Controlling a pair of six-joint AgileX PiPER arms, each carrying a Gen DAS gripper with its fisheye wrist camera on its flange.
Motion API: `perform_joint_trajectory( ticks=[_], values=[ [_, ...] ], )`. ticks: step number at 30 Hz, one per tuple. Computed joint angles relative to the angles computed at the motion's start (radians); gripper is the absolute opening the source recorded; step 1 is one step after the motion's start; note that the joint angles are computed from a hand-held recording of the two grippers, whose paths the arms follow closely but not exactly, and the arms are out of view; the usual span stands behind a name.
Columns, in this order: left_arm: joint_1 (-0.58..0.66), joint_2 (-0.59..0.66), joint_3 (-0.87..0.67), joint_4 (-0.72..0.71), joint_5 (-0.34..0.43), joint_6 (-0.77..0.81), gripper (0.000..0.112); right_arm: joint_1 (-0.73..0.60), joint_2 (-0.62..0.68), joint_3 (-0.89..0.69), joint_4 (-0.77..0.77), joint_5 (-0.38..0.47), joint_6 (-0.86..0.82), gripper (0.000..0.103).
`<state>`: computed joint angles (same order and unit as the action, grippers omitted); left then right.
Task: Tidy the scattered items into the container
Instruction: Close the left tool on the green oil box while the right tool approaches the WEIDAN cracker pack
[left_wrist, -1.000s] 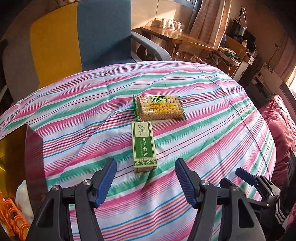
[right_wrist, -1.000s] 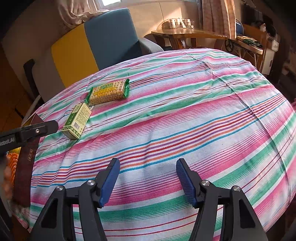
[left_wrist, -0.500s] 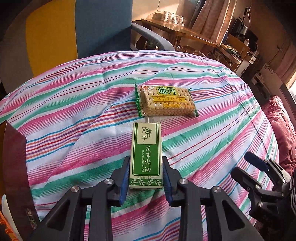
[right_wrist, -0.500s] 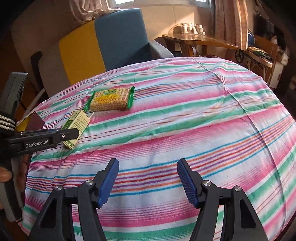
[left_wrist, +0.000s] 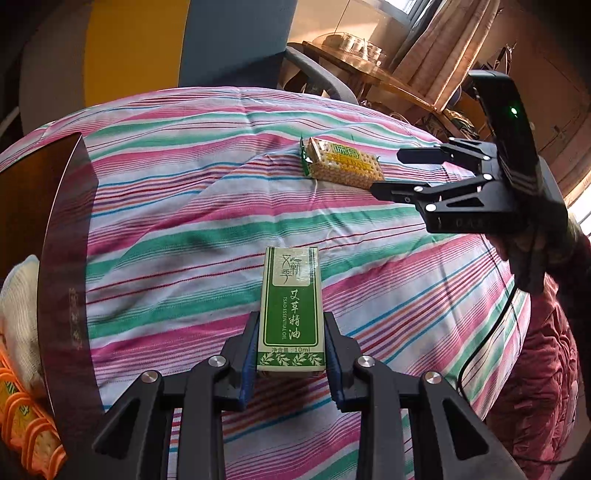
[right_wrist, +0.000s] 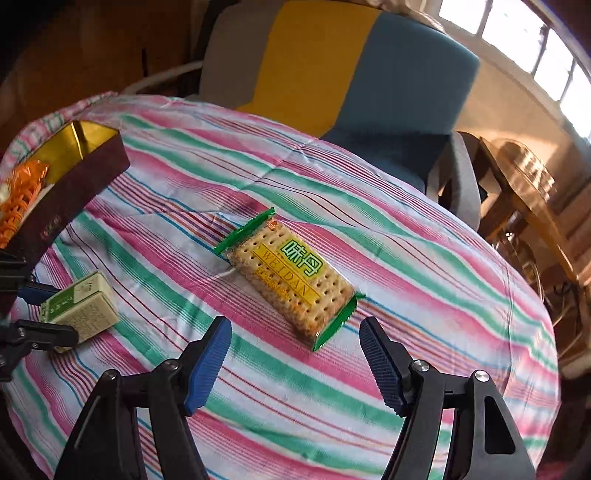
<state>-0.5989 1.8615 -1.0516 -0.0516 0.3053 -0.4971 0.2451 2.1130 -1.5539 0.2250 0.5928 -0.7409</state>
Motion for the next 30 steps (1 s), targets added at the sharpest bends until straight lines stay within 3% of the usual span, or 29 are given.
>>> perform_joint_trajectory(
  ticks=[7, 13, 16, 18, 20, 21, 30],
  values=[
    [0.016, -0.005, 0.027, -0.108, -0.026, 0.107, 0.032, 0.059, 0.218, -0.389, -0.183, 0.298, -0.053, 0.075],
    [0.019, 0.011, 0.025, -0.181, -0.037, 0.181, 0.035, 0.064, 0.395, -0.697, -0.209, 0.490, -0.090, 0.089],
    [0.021, 0.012, 0.027, -0.202, -0.041, 0.201, 0.036, 0.042, 0.448, -0.801, -0.169, 0.566, -0.086, 0.088],
    [0.018, 0.014, 0.026, -0.186, -0.044, 0.184, 0.036, 0.023, 0.446, -0.801, -0.128, 0.587, -0.087, 0.079],
    [0.012, 0.016, 0.024, -0.150, -0.045, 0.150, 0.036, 0.008, 0.417, -0.748, -0.093, 0.573, -0.081, 0.062],
    [0.010, 0.015, 0.025, -0.131, -0.046, 0.132, 0.037, 0.004, 0.392, -0.701, -0.082, 0.547, -0.075, 0.060],
    [-0.018, 0.008, 0.027, 0.054, -0.040, -0.059, 0.036, -0.016, 0.102, -0.186, -0.047, 0.272, 0.013, 0.057]
  ],
)
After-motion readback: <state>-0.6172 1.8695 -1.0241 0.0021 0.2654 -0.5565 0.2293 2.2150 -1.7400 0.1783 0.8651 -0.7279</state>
